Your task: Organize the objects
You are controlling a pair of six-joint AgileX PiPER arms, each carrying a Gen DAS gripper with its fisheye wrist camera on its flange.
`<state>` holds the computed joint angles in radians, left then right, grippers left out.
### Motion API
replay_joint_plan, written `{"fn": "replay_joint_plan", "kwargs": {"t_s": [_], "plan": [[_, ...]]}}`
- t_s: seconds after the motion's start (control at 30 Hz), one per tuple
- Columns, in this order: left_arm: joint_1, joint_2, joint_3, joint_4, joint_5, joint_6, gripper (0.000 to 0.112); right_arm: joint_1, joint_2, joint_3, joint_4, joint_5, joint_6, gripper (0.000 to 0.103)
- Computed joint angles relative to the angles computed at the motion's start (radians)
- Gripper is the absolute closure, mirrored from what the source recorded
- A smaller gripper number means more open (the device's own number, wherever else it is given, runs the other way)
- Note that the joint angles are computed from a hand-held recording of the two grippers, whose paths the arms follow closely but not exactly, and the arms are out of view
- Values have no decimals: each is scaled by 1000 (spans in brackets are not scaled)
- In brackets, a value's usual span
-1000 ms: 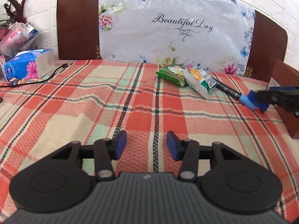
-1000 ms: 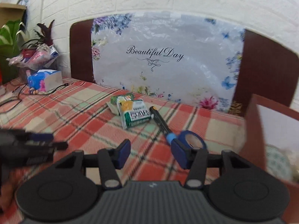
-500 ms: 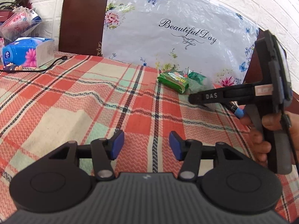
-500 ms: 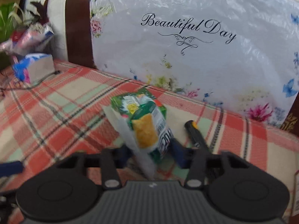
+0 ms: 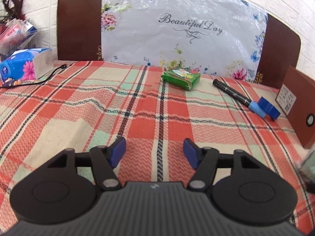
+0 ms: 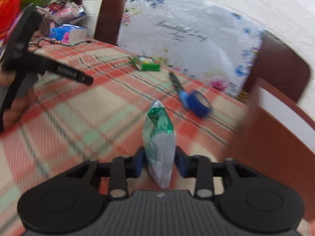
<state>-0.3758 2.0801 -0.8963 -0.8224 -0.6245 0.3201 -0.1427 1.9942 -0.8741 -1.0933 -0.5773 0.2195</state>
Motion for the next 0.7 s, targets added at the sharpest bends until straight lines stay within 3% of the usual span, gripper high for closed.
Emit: {"fn": "replay_joint_plan", "kwargs": {"t_s": [0.03, 0.1, 0.2, 0.37, 0.43, 0.6, 0.7], "plan": [[-11, -1, -17, -63, 14, 75, 41, -42, -21, 53, 28, -22, -46, 41], [-41, -9, -38, -197, 25, 204, 41, -116, -39, 116, -32, -61, -17, 41], [-69, -77, 9, -192, 88, 96, 41, -232, -59, 123, -289, -124, 246, 32], [-96, -194, 83, 168, 233, -373, 41, -295, -36, 94, -407, -192, 412, 32], [-99, -204, 49, 368, 331, -563, 42, -295, -31, 79, -413, -218, 430, 32], [-135, -149, -89, 732, 473, -899, 41, -233, -2, 30, -387, -209, 427, 32], [-148, -80, -190, 996, 550, -1148, 42, -188, 53, -69, -437, -177, 516, 33]]}}
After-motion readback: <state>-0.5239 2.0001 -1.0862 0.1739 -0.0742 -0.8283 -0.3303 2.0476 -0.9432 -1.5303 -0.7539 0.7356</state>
